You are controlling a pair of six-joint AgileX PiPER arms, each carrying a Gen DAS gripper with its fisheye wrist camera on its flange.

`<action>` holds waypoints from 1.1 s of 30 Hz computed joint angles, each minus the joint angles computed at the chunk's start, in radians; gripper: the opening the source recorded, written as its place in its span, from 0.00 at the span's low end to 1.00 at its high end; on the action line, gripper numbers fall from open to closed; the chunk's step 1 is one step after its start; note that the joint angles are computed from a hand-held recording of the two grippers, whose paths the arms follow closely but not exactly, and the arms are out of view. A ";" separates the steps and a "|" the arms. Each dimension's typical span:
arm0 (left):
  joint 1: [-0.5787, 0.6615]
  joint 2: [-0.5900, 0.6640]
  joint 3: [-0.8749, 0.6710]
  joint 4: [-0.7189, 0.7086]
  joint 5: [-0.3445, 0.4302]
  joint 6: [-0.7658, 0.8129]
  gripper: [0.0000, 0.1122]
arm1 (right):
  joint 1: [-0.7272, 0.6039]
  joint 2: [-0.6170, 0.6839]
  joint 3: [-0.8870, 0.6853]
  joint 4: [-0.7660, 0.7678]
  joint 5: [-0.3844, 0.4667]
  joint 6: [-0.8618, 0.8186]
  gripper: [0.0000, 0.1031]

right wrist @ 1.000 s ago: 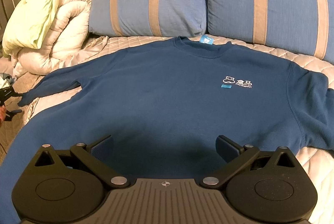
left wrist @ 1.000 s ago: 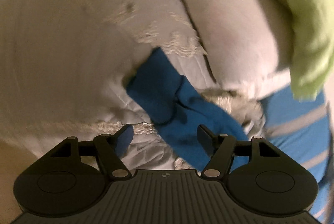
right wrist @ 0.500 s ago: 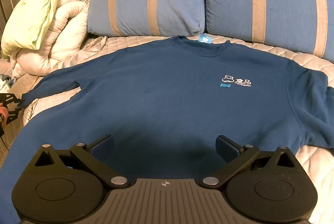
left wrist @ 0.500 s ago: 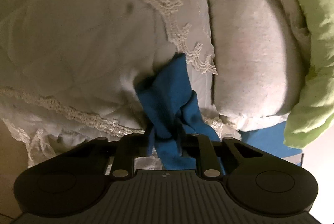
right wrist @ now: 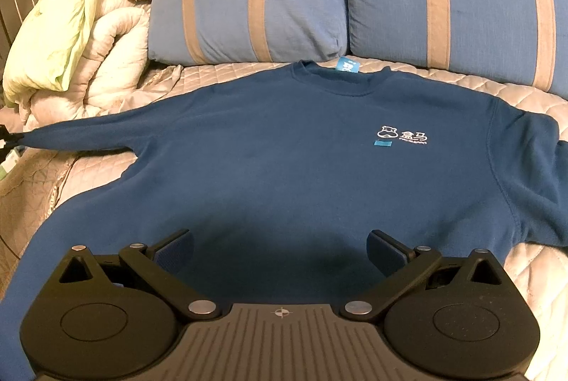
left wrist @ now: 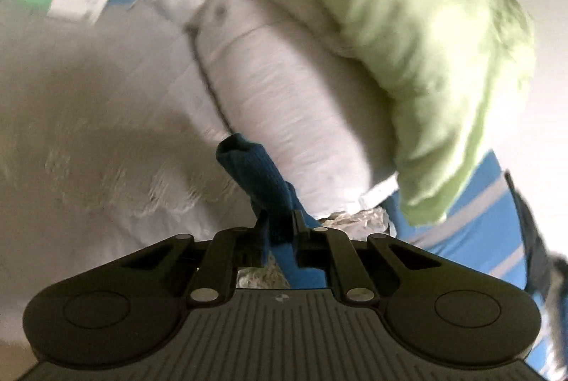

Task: Fold clothes
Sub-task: 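Lift the held sleeve cuff up toward the sweatshirt body with the left gripper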

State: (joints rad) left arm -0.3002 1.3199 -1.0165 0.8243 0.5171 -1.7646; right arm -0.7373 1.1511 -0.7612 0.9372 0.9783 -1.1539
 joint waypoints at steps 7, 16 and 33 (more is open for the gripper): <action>-0.043 0.060 0.044 0.025 0.087 -0.101 0.11 | -0.019 0.010 -0.003 0.014 0.017 -0.015 1.00; -0.101 0.094 -0.038 0.041 0.208 -0.020 0.11 | -0.031 0.046 -0.023 0.021 0.057 -0.023 1.00; -0.406 0.453 -0.684 0.263 0.523 0.385 0.11 | -0.053 0.058 -0.025 0.038 0.084 -0.036 1.00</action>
State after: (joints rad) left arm -0.7061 1.7732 -1.7003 1.0872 1.0399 -1.3798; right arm -0.7901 1.2093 -0.7861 0.9754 1.0624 -1.1899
